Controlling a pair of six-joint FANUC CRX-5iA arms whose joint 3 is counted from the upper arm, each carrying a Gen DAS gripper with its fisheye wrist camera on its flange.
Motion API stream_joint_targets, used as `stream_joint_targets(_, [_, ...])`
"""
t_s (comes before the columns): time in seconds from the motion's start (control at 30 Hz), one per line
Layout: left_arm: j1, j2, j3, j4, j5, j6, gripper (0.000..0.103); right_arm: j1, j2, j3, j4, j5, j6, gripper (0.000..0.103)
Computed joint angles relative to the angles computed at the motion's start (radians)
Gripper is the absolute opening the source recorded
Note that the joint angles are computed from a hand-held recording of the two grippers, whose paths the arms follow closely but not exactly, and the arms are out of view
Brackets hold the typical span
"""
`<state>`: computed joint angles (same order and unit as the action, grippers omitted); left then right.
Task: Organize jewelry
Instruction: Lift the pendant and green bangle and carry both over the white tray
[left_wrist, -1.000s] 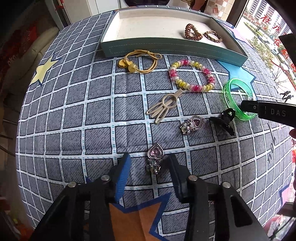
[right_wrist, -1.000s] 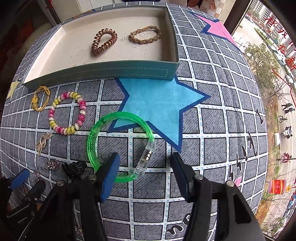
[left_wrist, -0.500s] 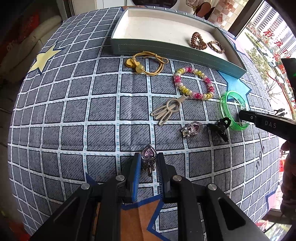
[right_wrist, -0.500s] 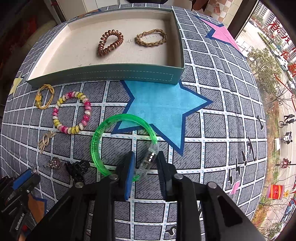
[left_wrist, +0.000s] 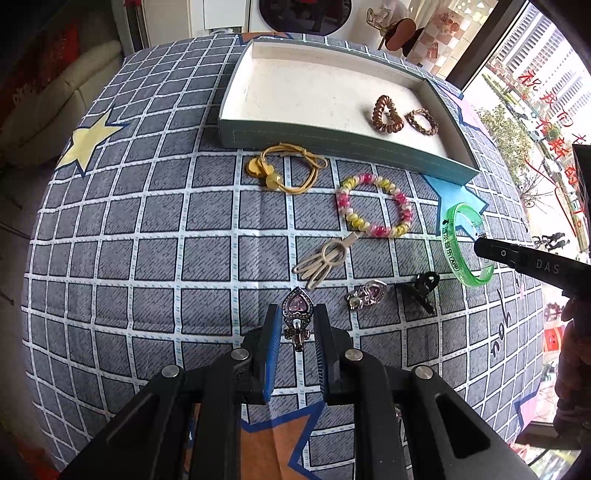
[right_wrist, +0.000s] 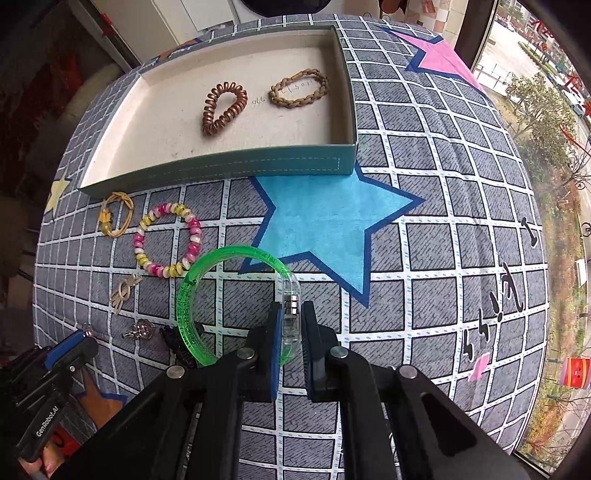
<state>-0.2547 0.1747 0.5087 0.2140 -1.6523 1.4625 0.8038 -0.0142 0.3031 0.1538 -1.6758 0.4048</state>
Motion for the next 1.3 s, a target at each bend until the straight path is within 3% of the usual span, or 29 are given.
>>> stream_joint_targets(0.23, [0.018, 0.084, 0.135, 0.021, -0.004, -0.012, 0.03, -0.04, 0.015, 0.069, 0.011, 0.008, 0.056, 0.011])
stream_joint_targets(0.37, [0.046, 0.041, 0.065, 0.034, 0.046, -0.05, 0.03, -0.069, 0.043, 0.123, 0.005, 0.013, 0.09, 0.011])
stream_joint_targets(0.5, [0.056, 0.07, 0.106, 0.039, 0.065, -0.052, 0.03, -0.089, 0.079, 0.147, 0.011, 0.04, 0.115, 0.011])
stream_joint_targets(0.83, [0.024, 0.243, 0.355, 0.024, 0.077, -0.001, 0.03, -0.195, 0.188, 0.267, 0.015, 0.058, 0.256, 0.011])
stream_joint_targets(1.3, [-0.057, 0.516, 0.749, -0.09, -0.034, 0.017, 0.03, -0.319, 0.334, 0.409, -0.017, 0.079, 0.336, 0.011])
